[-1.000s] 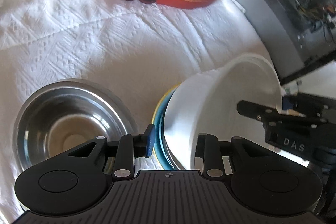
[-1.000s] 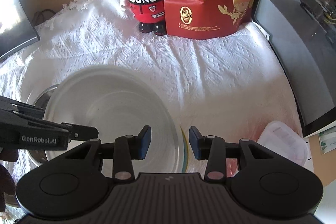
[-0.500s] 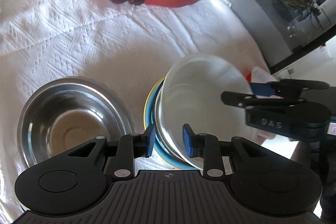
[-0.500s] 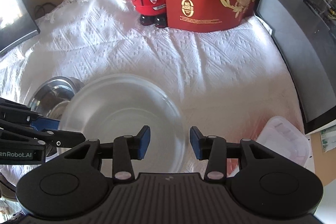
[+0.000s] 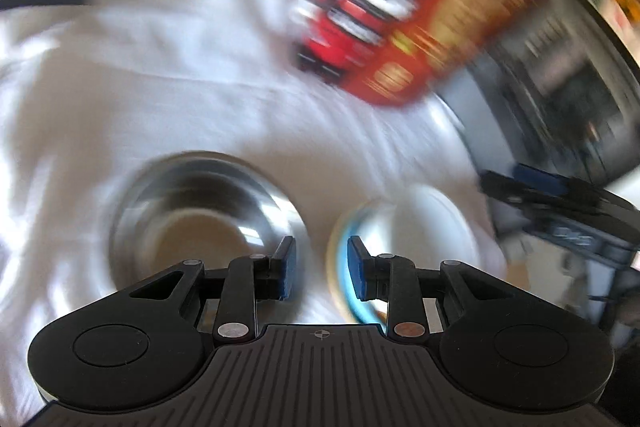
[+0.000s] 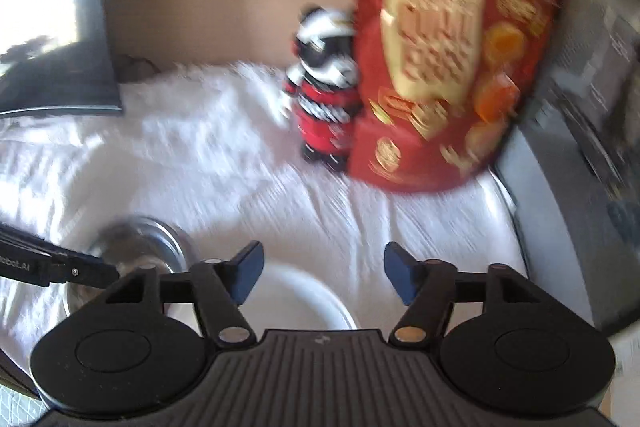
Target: Organize plates and bowls
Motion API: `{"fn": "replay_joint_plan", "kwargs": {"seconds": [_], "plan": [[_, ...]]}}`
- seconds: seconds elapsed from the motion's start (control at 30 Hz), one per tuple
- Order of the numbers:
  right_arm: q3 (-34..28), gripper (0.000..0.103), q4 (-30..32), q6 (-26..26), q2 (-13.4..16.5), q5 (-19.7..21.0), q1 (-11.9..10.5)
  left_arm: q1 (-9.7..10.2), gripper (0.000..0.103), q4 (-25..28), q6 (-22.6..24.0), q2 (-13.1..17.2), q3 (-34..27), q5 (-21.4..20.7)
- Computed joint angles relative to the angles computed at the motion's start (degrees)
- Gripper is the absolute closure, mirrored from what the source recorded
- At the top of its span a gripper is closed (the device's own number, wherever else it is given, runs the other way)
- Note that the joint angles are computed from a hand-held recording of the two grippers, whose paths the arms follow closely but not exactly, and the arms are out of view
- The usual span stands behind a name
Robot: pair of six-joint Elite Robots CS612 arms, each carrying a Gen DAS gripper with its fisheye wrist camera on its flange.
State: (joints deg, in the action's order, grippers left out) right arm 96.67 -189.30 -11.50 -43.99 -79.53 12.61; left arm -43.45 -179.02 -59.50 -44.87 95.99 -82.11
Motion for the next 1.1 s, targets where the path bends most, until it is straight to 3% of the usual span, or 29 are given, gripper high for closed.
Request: {"fn": "replay_joint_plan", "kwargs": {"seconds": [0.07,0.17,0.27,0.37,0.47,0.6,0.87,1.1], "plan": [[-3.0,0.035,6.2,-2.6,0.2,2.7,0.4,-0.33,0.072,0.8,-5.3,-1.2,2.6,4.1],[-8.7,0.035,17.9,-5.8,1.5,6.5,1.4,-0.55,0.072,3.1,-13.1,-2.6,5.7,6.9],[-14.4,0.035,28.3,-9.4,3.5,7.3,3.0,-0.57,0.072,5.6,-20.1,-3.5,7.7,7.8],[-18.0,0.035,34.8,-13.2,5.3,6.2,4.5,-0.76,0.072,5.7,-23.8,-3.3,8.4,7.7],[-20.3,0.036,39.6,-16.0,6.7,5.3,5.8,-0.68,0.072,5.7,-26.0,-2.5,8.1,6.8],[-24.0,0.036,45.8,-17.3,8.8,4.3,6.9,-0.56,0.072,9.6,-28.9,-2.0,7.2,6.6],[-31.5,0.035,57.1,-16.6,13.5,-1.0,8.5,0.59,0.071,7.0,-30.9,0.8,5.7,3.1],[-33.9,0.035,59.9,-16.9,15.0,-3.4,9.3,1.85,0.071,2.8,-31.9,3.6,4.2,-0.8]]}}
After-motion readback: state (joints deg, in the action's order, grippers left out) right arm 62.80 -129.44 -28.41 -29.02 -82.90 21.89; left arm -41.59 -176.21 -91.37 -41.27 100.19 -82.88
